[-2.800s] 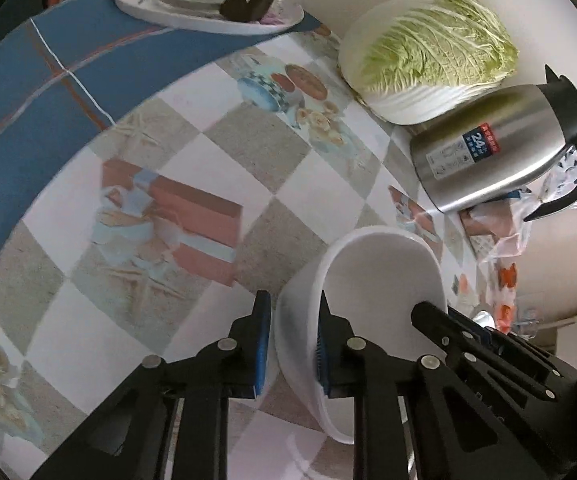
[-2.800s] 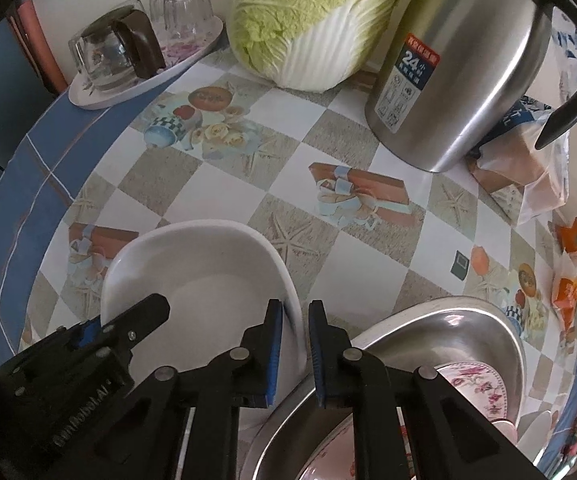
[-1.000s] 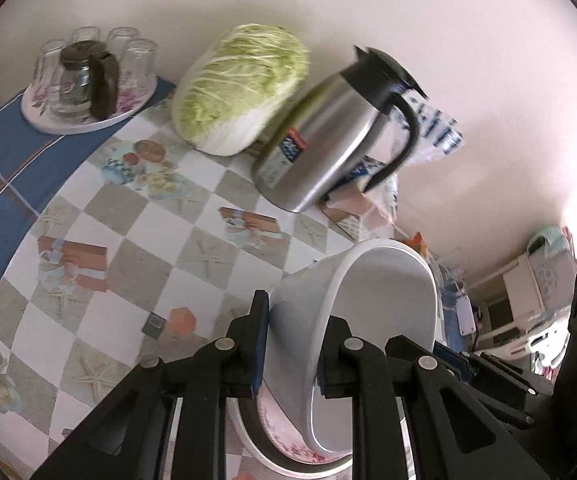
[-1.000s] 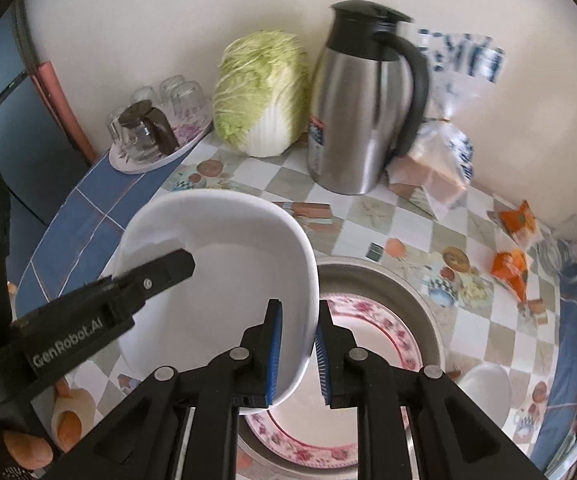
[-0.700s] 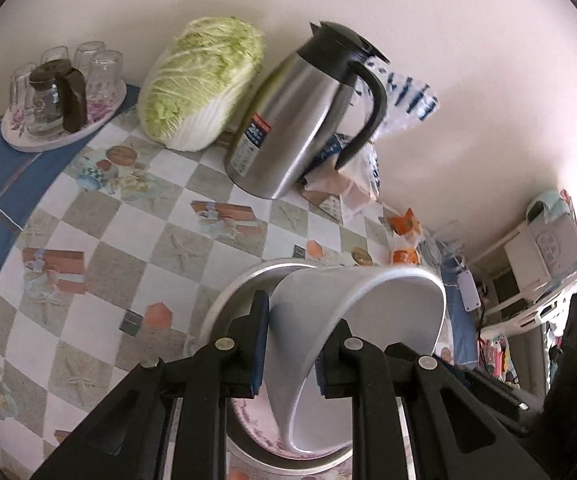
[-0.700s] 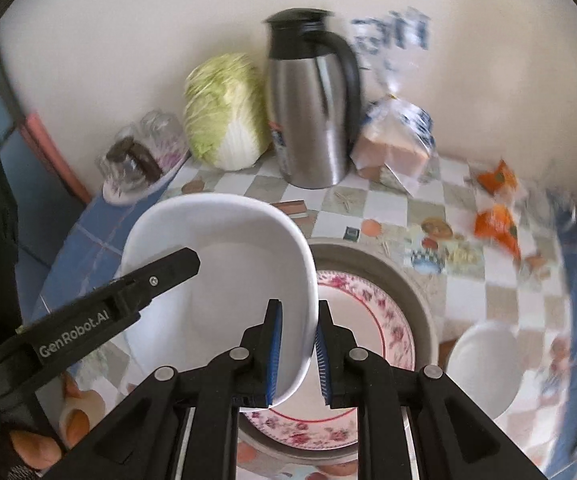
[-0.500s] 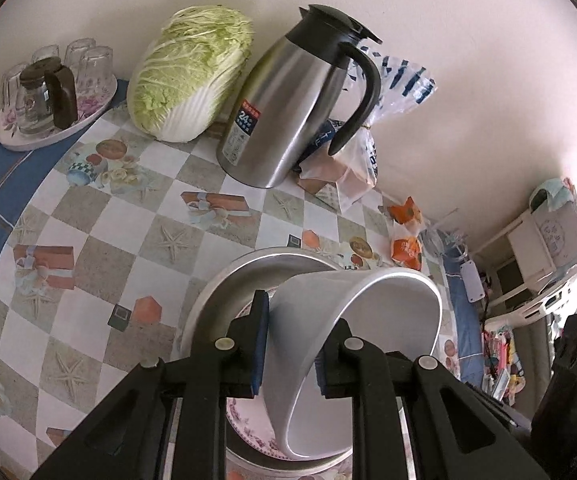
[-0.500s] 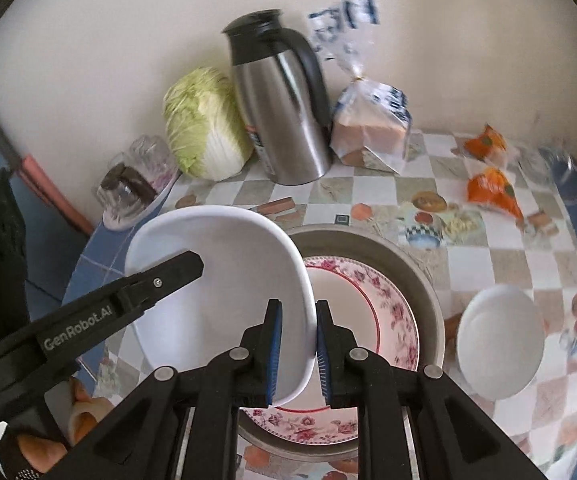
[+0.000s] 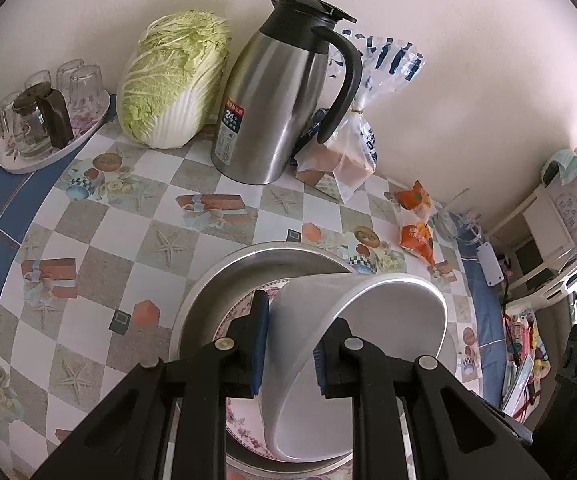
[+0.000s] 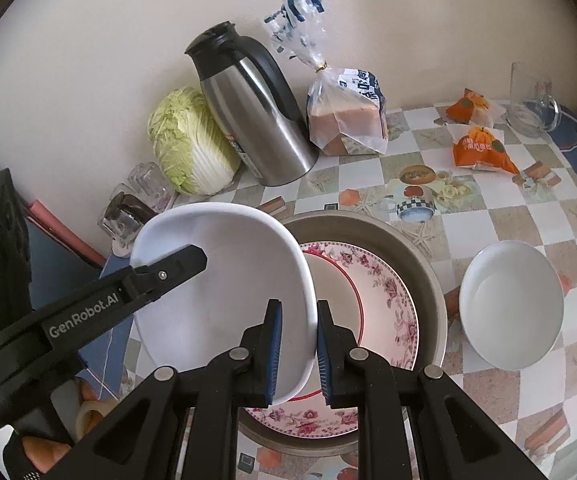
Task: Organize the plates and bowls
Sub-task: 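Lift the white bowl with both tools and carry it over the basin, then lower the white bowl with both tools into the red-rimmed bowl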
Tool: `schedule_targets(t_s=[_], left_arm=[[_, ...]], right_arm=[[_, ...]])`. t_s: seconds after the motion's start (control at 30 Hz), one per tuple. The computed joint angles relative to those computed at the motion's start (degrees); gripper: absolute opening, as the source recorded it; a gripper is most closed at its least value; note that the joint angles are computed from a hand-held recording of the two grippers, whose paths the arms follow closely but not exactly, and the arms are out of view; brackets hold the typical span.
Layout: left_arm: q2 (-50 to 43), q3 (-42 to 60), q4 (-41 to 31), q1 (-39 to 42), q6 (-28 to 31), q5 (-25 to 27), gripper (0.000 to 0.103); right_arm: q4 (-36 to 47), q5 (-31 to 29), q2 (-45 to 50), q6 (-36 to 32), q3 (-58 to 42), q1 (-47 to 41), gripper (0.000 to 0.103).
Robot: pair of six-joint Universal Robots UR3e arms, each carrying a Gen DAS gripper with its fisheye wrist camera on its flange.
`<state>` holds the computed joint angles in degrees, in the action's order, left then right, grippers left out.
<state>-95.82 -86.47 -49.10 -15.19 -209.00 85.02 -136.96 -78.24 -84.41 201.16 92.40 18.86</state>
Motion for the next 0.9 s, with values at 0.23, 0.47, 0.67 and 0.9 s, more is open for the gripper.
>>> schedule_targets(t_s=[0.23, 0.47, 0.67, 0.9], left_arm=[[-1.05, 1.38, -0.84, -1.73, -0.83, 2.08, 0.019], [-2.55, 3.52, -2.43, -3.32, -1.68, 3.01, 0.019], [-3.20, 4.34, -3.50, -3.52, -1.94, 3.03, 0.019], [-3.65, 4.45, -4.64, -3.23, -2.22, 3.02, 0.019]], right_arm=[[-0.36, 2.58, -1.53, -0.19, 2.18, -1.50, 0.019], [-0.06, 3.84, -3.15, -1.08, 4.02, -3.27, 0.019], [-0.33, 5.46, -3.97, -1.61, 5.58, -4.63, 0.019], [-0.20, 6.97, -3.19, -1.92, 5.68, -5.41, 0.019]])
